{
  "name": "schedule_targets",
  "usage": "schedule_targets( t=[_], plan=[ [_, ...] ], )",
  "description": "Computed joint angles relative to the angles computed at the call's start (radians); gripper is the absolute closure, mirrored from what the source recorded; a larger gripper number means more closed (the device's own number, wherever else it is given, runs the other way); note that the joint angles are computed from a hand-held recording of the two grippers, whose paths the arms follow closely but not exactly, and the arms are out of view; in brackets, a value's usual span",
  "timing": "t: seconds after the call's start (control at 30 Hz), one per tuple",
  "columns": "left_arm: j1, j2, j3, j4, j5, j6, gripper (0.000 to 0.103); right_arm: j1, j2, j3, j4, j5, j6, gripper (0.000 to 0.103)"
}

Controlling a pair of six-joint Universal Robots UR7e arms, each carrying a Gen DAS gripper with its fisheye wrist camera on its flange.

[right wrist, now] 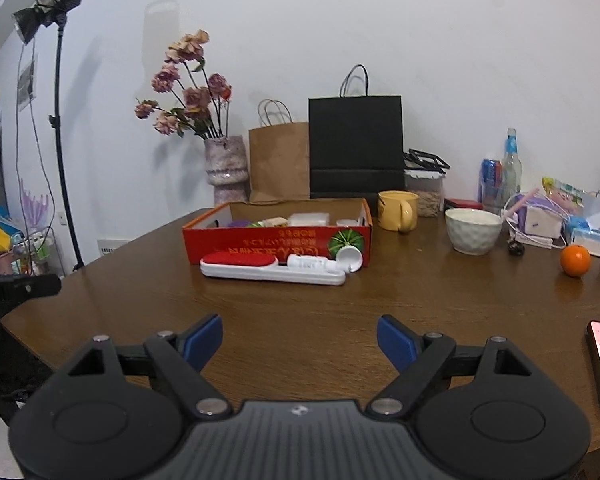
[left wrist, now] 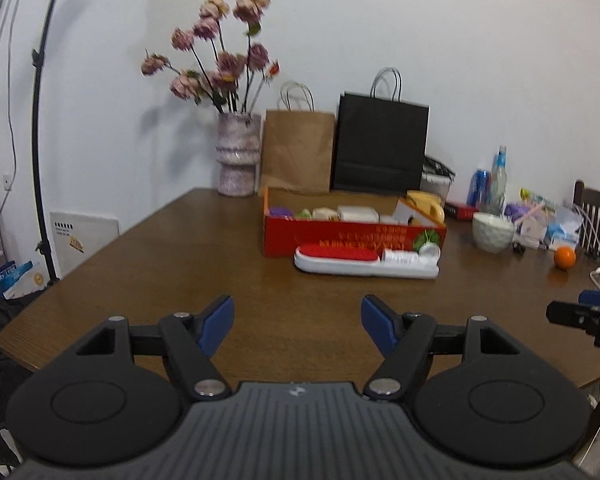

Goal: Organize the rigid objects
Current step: 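Move both tools toward the red lint brush on its white base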

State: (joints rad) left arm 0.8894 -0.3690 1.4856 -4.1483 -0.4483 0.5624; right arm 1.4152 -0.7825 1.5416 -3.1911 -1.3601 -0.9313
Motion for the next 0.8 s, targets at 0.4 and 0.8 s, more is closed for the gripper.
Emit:
schedule_targets(
  t=[0.4, 0.8],
  plan=[
    [0.051, 0.039, -0.138, 0.21, -0.026, -0.078, 0.03, 0.007, 0.097, -0.178, 0.111, -0.044, 0.046, 0.021],
    [0.122, 0.124, -0.402, 0.449, -0.099, -0.111, 0.03, 0.024, 0.241, -0.455, 0.266, -0.077, 0.077, 0.028]
  ],
)
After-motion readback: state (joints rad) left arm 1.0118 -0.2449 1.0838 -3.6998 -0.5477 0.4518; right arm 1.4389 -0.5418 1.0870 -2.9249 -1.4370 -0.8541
